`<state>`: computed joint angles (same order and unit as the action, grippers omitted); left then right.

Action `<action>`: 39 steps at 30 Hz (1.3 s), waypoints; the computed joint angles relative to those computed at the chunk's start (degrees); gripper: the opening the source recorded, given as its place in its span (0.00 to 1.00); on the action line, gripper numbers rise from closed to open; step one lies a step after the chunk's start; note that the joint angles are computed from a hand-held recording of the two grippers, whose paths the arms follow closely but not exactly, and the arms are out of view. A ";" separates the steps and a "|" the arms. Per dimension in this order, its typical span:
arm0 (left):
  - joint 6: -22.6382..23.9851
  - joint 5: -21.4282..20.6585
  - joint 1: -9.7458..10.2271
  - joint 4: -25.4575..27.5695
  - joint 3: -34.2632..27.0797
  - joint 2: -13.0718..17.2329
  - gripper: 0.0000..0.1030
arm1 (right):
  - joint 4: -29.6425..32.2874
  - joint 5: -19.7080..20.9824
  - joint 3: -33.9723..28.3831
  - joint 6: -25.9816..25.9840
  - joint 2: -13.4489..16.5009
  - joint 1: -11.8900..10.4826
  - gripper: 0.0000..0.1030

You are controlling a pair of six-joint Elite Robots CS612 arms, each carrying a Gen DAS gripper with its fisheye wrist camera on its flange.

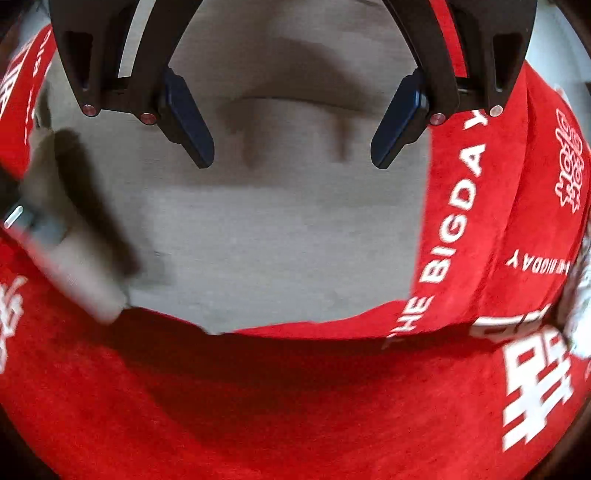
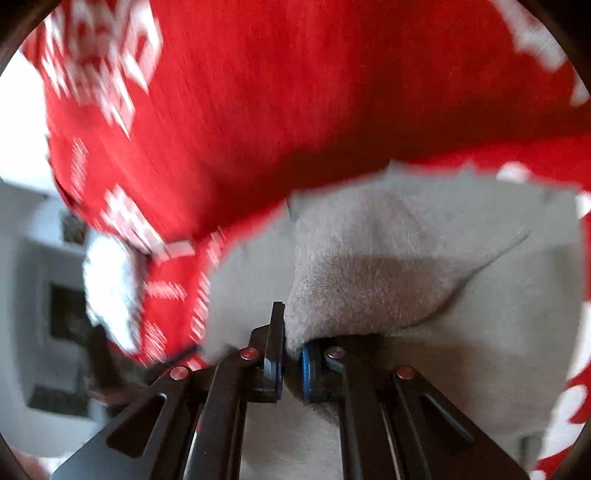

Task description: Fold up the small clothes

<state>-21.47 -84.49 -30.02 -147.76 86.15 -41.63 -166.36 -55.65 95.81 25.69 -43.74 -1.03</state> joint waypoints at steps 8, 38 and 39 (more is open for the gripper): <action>-1.65 -2.54 2.35 -1.26 1.04 0.32 0.85 | -5.34 -1.32 3.93 15.30 0.59 -0.71 0.56; -11.84 -41.00 9.61 -9.76 -4.25 6.84 0.85 | 12.51 -4.25 2.28 -9.19 -2.62 3.28 0.44; -11.63 -41.36 9.67 -9.91 -4.35 6.92 0.85 | 10.62 -4.44 4.19 -5.16 -3.34 2.29 0.44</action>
<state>-33.10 -125.85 -20.35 -157.67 81.81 -34.71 -155.74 -60.09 100.01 20.53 -47.08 1.26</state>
